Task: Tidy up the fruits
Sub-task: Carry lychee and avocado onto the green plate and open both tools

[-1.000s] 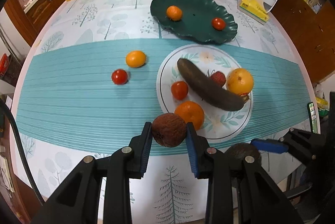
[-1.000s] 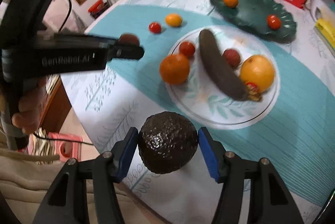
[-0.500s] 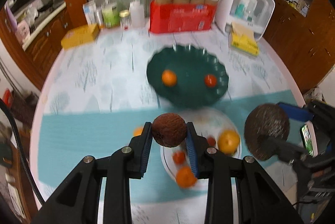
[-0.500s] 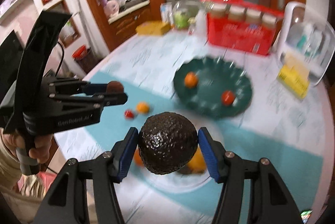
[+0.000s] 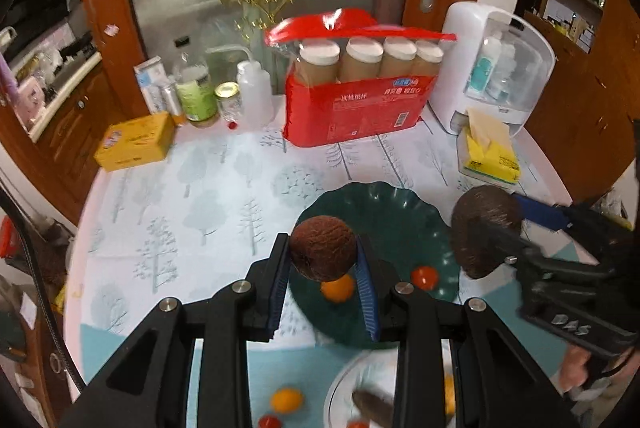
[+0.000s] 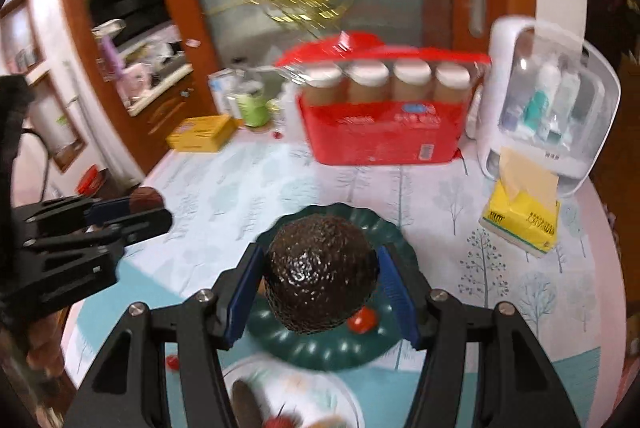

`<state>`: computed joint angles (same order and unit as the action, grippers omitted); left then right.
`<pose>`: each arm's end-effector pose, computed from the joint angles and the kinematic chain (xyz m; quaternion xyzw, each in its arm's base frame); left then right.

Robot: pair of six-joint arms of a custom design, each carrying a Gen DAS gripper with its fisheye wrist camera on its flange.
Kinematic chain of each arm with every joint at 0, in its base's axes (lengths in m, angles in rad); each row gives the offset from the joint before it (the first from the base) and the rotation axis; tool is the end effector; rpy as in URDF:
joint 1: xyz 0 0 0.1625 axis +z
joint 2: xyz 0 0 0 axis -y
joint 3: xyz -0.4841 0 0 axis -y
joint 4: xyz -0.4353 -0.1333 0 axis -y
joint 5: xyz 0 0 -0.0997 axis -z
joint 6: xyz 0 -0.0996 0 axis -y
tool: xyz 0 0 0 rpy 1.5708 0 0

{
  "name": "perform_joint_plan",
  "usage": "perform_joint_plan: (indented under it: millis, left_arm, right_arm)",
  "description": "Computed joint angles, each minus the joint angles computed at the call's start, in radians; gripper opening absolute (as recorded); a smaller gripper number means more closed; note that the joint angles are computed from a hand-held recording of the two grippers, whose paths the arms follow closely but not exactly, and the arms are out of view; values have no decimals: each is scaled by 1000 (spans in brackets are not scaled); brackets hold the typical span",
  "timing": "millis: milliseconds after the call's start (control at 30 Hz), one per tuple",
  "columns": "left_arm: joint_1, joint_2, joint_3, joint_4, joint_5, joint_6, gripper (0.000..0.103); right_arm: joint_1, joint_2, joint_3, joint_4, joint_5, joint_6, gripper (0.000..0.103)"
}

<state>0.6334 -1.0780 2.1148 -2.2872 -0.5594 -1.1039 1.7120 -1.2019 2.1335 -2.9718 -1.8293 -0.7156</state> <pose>-0.2972 -0.4883 0.1327 0.0052 0.8671 -0.3347 0.3690 0.1865 -0.5459 0.2239 0.3734 -0.8898 0.1857 0.1855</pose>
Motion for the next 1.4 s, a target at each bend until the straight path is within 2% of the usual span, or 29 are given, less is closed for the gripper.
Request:
perform_joint_plan:
  millis: [233,367,567,667,733,800,900,1000,1200,1400]
  left_arm:
    - [178,137,-37,-307,-108,223,30]
    - [238,193,-59,-360,-150,281,30]
    - [294,242,-72,-409,-182,340,30]
    - [297,258,-72,-414,-160,360,31]
    - [296,265,-73,-406,-148,366,37]
    - [289,265,-69,-398,-126,360,51]
    - [282,254,-61,-390,-108,348,64]
    - [277,238,-49,-400,-102,336,74]
    - [247,209,-22,-387,-82,301,80]
    - [216,173,14,-351,-99,240,82]
  right_arm:
    - [-57,183,-79,-38,-110,70,60]
    - [-80,241,-100,-50,-142,82,60]
    - [-91,290,-105,-105,-168,41,60]
    - [-93,300,-107,-129,-158,30,60]
    - [-90,306,-110,-136,-161,21,61]
    - [-87,306,-105,-150,-157,4,60]
    - [-81,301,-85,-225,-136,-48,60]
    - [-76,286,-74,-238,-118,-56,60]
    - [-69,261,-59,-228,-111,-43,61]
    - [-67,226,-35,-191,-102,-9,61]
